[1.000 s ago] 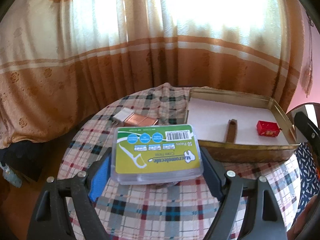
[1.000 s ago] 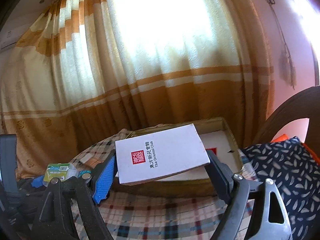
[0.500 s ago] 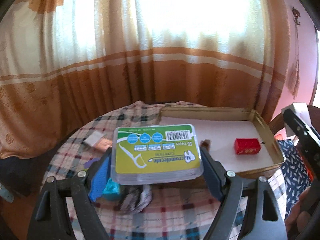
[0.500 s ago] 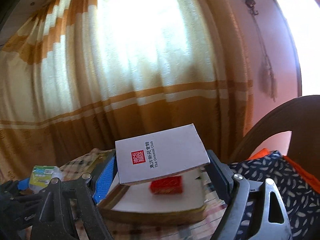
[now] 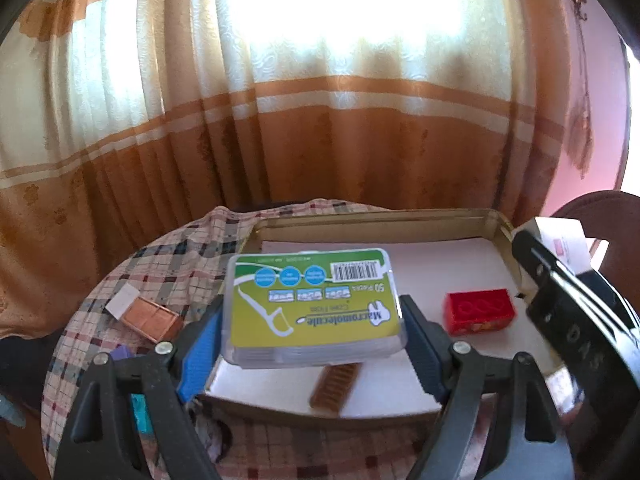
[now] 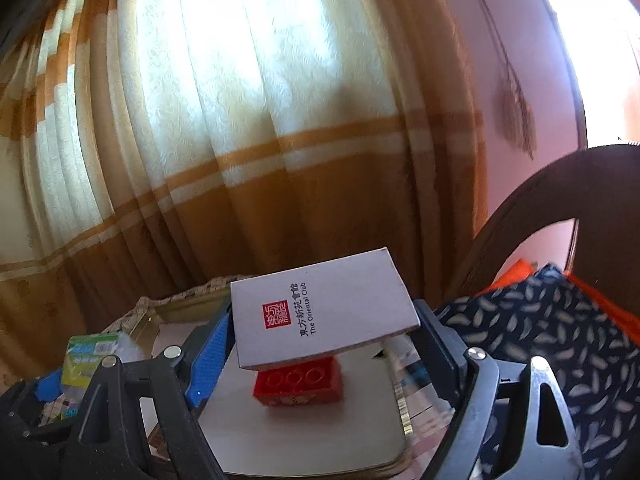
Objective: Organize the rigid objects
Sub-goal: 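Lower the white box into the tray with the right gripper while the left lowers the plastic case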
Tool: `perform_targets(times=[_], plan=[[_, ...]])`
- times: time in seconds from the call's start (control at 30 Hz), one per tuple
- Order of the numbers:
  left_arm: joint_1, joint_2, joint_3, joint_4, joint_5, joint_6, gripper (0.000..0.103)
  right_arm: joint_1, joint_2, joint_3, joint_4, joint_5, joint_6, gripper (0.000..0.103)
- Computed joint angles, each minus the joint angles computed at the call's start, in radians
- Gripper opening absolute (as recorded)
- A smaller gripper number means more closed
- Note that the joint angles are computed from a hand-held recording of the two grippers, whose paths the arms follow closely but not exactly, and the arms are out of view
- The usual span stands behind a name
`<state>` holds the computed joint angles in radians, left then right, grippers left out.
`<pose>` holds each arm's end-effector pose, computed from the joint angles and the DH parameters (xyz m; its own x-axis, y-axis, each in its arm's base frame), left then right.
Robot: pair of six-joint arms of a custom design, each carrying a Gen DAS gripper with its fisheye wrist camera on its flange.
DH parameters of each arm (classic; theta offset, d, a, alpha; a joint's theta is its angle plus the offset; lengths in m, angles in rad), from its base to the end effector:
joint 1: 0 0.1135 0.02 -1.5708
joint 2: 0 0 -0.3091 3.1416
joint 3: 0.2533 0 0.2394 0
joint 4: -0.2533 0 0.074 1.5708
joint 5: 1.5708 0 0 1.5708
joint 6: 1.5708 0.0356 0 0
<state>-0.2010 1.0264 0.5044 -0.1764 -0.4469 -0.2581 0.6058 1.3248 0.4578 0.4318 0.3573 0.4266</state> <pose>0.1716 -0.0193 0.2461 -0.5724 -0.1183 -0.8114 -0.3003 0.9510 0.0732 0.2026 0.1252 0.2302 -0.4284 0.1748 -0.8865 -0.1049 0.9648 0.2410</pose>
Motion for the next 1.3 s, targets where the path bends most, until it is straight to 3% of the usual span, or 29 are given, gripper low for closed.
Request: perform_targets(times=[0.17, 0.6, 0.77, 1.13, 1.3], plan=[[0.090, 0.080, 0.008, 0.035, 0.043, 0.007, 0.082, 0.029, 0.094, 0.060, -0.008, 0.007, 0.012, 0.086], [0.085, 0.199, -0.015, 0.118, 0.046, -0.022, 0.083, 0.014, 0.164, 0.093, -0.010, -0.108, 0.001, 0.087], [0.107, 0.189, -0.032, 0.139, 0.081, -0.031, 0.102, 0.010, 0.169, 0.095, -0.007, -0.148, -0.006, 0.090], [0.050, 0.147, -0.044, 0.114, 0.002, -0.045, 0.103, -0.003, 0.140, 0.049, 0.049, -0.119, 0.028, 0.093], [0.015, 0.132, -0.084, 0.158, -0.080, -0.064, 0.103, 0.002, 0.139, 0.047, 0.051, -0.107, 0.029, 0.093]])
